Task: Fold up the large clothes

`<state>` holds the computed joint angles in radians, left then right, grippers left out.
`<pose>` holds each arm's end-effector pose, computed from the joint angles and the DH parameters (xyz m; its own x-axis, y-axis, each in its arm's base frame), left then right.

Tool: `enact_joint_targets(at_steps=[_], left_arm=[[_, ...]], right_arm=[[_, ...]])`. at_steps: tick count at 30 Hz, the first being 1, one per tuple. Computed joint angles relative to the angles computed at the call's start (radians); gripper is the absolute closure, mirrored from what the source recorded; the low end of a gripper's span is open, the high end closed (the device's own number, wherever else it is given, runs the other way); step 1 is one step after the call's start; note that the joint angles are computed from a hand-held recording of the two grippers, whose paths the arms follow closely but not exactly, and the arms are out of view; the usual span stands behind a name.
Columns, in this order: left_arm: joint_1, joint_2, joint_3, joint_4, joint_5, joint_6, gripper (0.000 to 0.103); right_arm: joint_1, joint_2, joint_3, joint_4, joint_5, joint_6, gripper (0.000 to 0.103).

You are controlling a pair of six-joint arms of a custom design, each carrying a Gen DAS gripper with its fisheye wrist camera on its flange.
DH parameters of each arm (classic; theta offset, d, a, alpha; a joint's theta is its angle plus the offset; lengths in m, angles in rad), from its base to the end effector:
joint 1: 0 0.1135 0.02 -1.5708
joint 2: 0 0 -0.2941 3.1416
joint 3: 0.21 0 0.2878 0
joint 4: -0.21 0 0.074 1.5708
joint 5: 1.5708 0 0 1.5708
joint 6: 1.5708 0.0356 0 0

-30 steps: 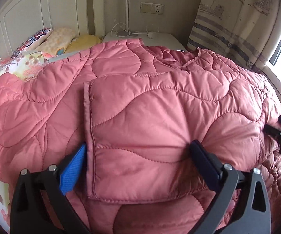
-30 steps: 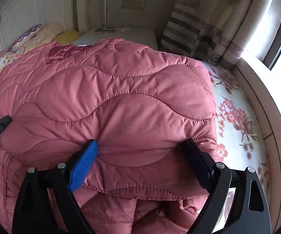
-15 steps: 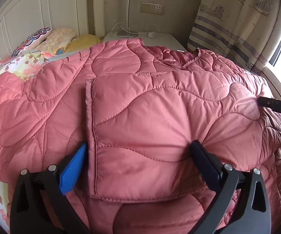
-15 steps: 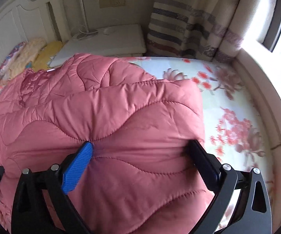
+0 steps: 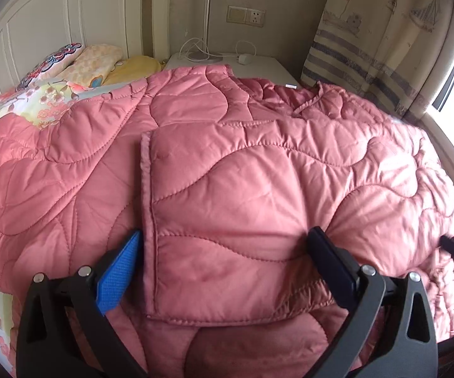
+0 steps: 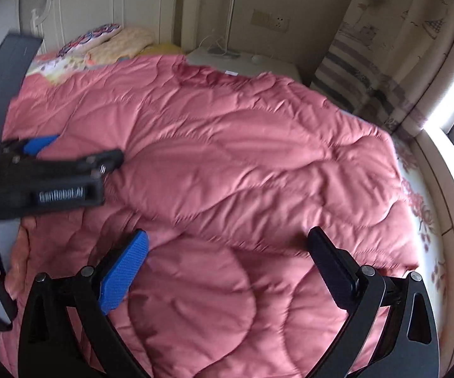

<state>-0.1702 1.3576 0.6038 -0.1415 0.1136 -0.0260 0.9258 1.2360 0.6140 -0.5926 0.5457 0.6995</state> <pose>0.2678 -0.0501 0.1667 -0.7750 0.1070 -0.6228 0.2181 0.9703 -0.1047 0.1491 0.1675 0.1781 -0.8008 -0.1491 -0.5800 -0.0766 0.9861 -0.1477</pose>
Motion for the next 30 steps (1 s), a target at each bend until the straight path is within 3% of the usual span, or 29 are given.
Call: enact_joint_targets(at_steps=[3, 6, 9, 13, 16, 19, 24, 26, 28, 30], left_arm=[[0.075, -0.124, -0.049, -0.024, 0.043, -0.015, 0.002], [0.256, -0.285, -0.09, -0.104, 0.165, 0.012, 0.002], [0.53, -0.375, -0.097, -0.176, 0.308, 0.083, 0.002], [0.893, -0.23, -0.012, -0.191, 0.435, 0.136, 0.002], [1.041, -0.044, 0.09, -0.177, 0.448, 0.064, 0.002], [1.111, 0.093, 0.181, -0.145, 0.524, -0.003, 0.002], [1.033, 0.169, 0.261, -0.085, 0.498, -0.083, 0.003], [0.993, 0.187, 0.279, -0.061, 0.471, -0.128, 0.018], [0.963, 0.198, 0.315, -0.096, 0.436, -0.146, 0.089], [0.926, 0.15, 0.299, -0.068, 0.405, -0.199, 0.093]], right_arm=[[0.026, 0.022, -0.021, 0.026, 0.022, 0.03, 0.005], [0.013, 0.006, -0.041, 0.054, 0.003, 0.025, 0.005], [0.01, -0.005, -0.058, 0.073, 0.0, 0.027, 0.005], [0.008, -0.025, -0.075, 0.086, -0.016, 0.035, 0.005], [-0.004, -0.042, -0.09, 0.102, -0.038, 0.032, 0.005], [-0.015, -0.052, -0.102, 0.117, -0.058, 0.031, 0.005], [-0.022, -0.058, -0.109, 0.129, -0.068, 0.03, 0.005], [-0.022, -0.059, -0.111, 0.13, -0.067, 0.03, 0.005], [-0.022, -0.058, -0.112, 0.13, -0.067, 0.03, 0.005], [-0.022, -0.059, -0.112, 0.13, -0.067, 0.03, 0.005]])
